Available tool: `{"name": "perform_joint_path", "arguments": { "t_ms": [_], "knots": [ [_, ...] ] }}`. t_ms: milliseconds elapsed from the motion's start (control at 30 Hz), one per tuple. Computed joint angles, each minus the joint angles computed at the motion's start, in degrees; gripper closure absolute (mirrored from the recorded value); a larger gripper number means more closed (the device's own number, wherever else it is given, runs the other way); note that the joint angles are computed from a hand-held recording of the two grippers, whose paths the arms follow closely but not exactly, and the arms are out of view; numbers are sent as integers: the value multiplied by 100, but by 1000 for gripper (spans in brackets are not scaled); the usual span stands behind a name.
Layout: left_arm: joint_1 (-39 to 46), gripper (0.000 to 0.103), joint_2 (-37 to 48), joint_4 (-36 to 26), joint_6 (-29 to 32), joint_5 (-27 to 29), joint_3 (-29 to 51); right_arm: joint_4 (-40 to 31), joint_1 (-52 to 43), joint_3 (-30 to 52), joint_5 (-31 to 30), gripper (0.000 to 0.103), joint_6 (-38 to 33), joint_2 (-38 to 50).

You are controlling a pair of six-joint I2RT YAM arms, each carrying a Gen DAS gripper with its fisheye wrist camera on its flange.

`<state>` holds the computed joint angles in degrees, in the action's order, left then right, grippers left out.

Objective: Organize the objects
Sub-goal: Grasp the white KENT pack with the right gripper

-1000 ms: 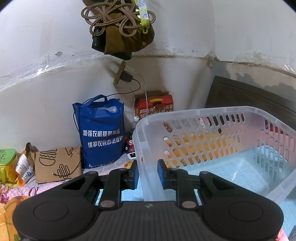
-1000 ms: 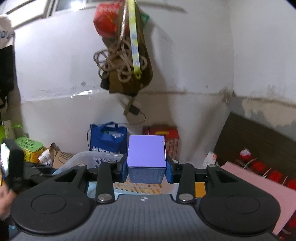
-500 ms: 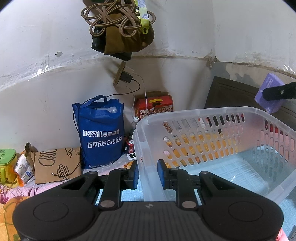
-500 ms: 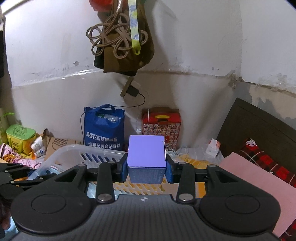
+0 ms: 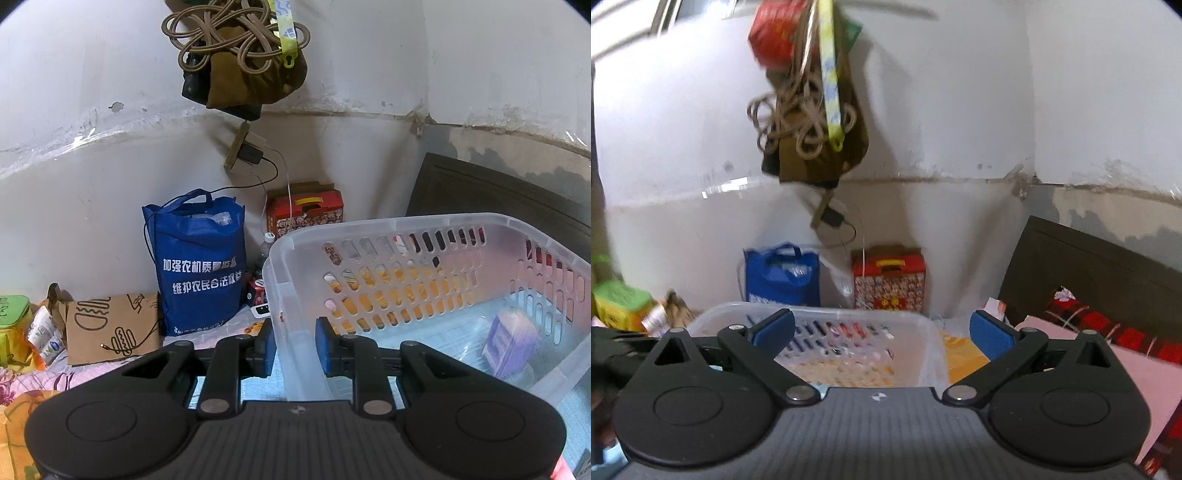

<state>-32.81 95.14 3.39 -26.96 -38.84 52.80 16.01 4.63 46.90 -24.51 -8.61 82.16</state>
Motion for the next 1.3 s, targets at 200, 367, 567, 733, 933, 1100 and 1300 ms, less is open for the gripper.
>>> {"name": "perform_joint_path", "arguments": {
  "t_ms": [200,367,567,733,933,1100,1300],
  "knots": [
    [5,77,13,-13,-6,-15,22,663,-1093,-1994,-921,0,-216,-1185],
    [-25,77,23,31,29,-72,-5,-81,-1526,-2472,-1605,0,-925,-867],
    [-38,77,41,78,26,-101,-22,707,-1273,-3142,-1327,3,-974,-910],
    [-38,77,39,95,11,-93,-36,1087,-1015,-3078,-1033,11,-1061,-505],
    [-33,77,29,96,14,-86,-41,1199,-1302,-3046,-1491,21,-1175,-44],
    [-31,76,27,93,20,-86,-41,1108,-1303,-2972,-1535,30,-1307,98],
    [-31,76,26,96,20,-85,-43,1027,-1321,-2935,-1577,41,-1360,107]
  ]
}}
